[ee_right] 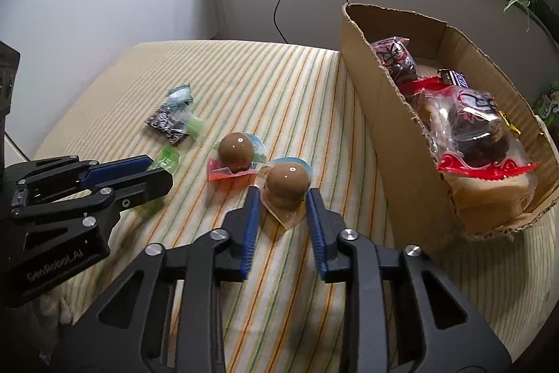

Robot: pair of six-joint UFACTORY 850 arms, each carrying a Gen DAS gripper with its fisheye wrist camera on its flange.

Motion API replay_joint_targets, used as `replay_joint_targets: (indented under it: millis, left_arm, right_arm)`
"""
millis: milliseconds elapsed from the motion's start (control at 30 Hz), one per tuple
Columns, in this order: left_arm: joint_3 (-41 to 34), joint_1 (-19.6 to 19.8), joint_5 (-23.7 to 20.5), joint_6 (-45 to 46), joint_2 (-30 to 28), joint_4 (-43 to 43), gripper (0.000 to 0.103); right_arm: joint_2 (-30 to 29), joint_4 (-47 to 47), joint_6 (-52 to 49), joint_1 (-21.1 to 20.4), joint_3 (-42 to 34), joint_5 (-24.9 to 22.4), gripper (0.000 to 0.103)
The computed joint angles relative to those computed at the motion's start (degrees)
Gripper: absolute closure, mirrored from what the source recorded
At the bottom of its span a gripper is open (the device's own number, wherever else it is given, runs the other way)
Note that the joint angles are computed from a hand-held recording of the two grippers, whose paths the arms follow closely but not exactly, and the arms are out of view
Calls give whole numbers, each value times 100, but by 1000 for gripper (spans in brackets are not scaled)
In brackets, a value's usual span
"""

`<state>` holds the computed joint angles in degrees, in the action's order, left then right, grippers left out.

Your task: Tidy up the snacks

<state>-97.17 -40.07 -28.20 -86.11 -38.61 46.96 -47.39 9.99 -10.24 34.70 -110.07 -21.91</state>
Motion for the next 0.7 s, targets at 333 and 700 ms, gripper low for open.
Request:
replay_joint_targets:
  millis: [333,700]
  left_arm:
    - [131,-59,-194,-326,95,118,84]
    - [287,-32,-66,-704,169,323,84]
  right_arm:
    - [28,917,-833,-90,9,-181,100]
    - [-851,-11,-331,124,-1428,-919,55]
